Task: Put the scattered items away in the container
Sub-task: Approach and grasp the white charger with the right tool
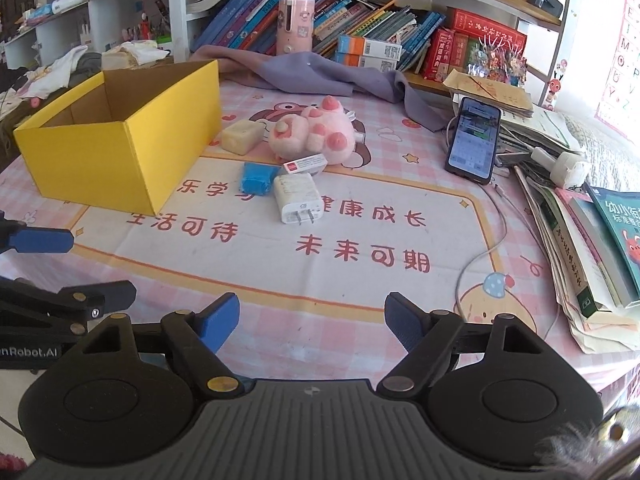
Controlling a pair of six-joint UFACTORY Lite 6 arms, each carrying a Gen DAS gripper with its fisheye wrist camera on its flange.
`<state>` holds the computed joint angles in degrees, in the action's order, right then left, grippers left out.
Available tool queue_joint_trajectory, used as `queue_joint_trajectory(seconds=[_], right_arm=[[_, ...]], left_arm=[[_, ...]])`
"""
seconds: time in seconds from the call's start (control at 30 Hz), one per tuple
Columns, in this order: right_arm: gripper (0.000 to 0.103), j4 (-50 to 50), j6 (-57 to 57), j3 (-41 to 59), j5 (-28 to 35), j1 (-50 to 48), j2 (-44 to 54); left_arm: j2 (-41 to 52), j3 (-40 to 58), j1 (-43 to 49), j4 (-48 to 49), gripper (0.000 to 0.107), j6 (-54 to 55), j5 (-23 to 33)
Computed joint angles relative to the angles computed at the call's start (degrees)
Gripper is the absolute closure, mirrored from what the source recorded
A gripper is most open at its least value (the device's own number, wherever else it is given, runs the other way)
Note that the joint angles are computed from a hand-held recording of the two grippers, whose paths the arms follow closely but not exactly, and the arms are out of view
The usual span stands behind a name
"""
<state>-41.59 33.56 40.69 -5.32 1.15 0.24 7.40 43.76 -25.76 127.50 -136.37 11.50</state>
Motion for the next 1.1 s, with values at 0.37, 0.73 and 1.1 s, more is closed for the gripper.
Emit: queue_joint_trajectory(seconds=[0.37, 0.73, 1.1], right_arm=[[0.029, -34.4, 28.6, 13.4, -2.7, -3.9, 11.1], [0.037, -69.1, 58.3, 32.0, -9.7, -7.5, 26.0], [0.04, -87.0, 75.8, 55.4, -20.6, -7.6, 42.4]], left_arm=[[10.8, 13.0, -1.6, -6.1, 0.025, 6.6, 1.4], [22.5, 27.4, -4.1, -30.1, 0.026, 30.1, 3.4], [29.0, 37.0, -5.3, -46.7, 0.026, 46.2, 9.4]])
